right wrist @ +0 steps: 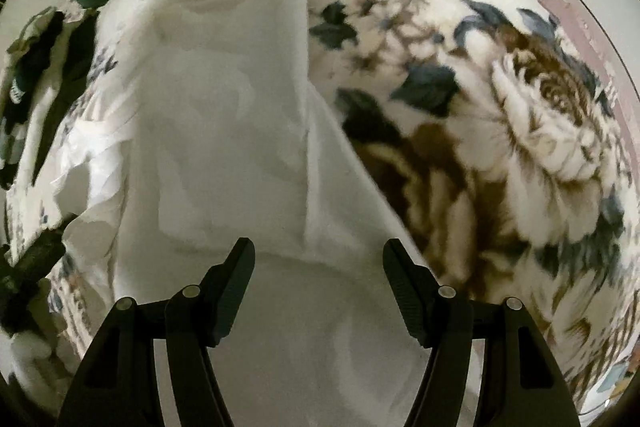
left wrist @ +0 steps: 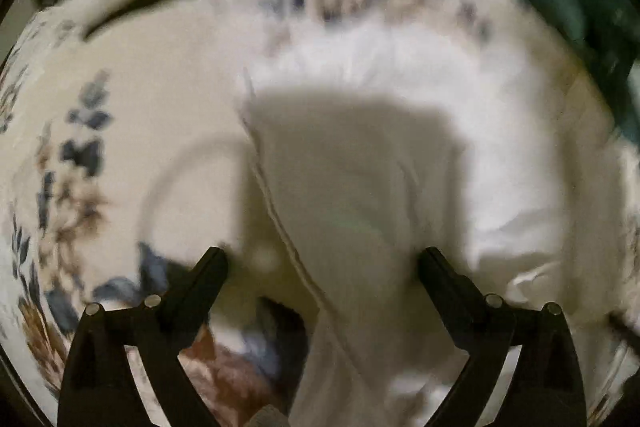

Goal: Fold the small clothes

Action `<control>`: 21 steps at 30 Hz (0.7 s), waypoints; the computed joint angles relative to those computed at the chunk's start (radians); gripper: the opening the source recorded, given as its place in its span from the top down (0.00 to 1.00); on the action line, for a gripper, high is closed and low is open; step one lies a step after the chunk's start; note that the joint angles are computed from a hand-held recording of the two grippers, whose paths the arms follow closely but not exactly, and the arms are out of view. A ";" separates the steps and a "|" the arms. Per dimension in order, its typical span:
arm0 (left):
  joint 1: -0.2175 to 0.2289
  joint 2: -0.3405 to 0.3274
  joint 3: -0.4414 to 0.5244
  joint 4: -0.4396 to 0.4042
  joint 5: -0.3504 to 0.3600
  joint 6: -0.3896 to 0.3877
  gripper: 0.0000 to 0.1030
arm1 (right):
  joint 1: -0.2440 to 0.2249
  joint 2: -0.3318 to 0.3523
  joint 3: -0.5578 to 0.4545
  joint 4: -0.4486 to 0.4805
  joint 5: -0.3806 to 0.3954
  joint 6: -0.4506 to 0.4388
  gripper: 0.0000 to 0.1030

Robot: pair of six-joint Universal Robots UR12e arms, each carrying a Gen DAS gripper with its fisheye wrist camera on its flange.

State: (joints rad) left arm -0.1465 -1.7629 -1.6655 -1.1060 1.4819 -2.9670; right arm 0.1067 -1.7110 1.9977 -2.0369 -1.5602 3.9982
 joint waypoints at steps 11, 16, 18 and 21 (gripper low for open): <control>-0.037 0.209 -0.165 -0.089 -0.011 0.207 0.05 | -0.010 -0.040 -0.049 0.095 -0.055 -0.063 0.33; -0.028 0.312 -0.230 -0.048 -0.009 0.203 0.05 | -0.022 -0.071 -0.068 0.162 -0.040 -0.111 0.33; -0.022 0.354 -0.242 -0.051 -0.022 0.198 0.05 | -0.034 -0.071 -0.083 0.188 -0.004 -0.138 0.33; -0.020 0.390 -0.228 -0.094 -0.052 0.164 0.05 | -0.055 -0.085 -0.099 0.249 0.040 -0.226 0.33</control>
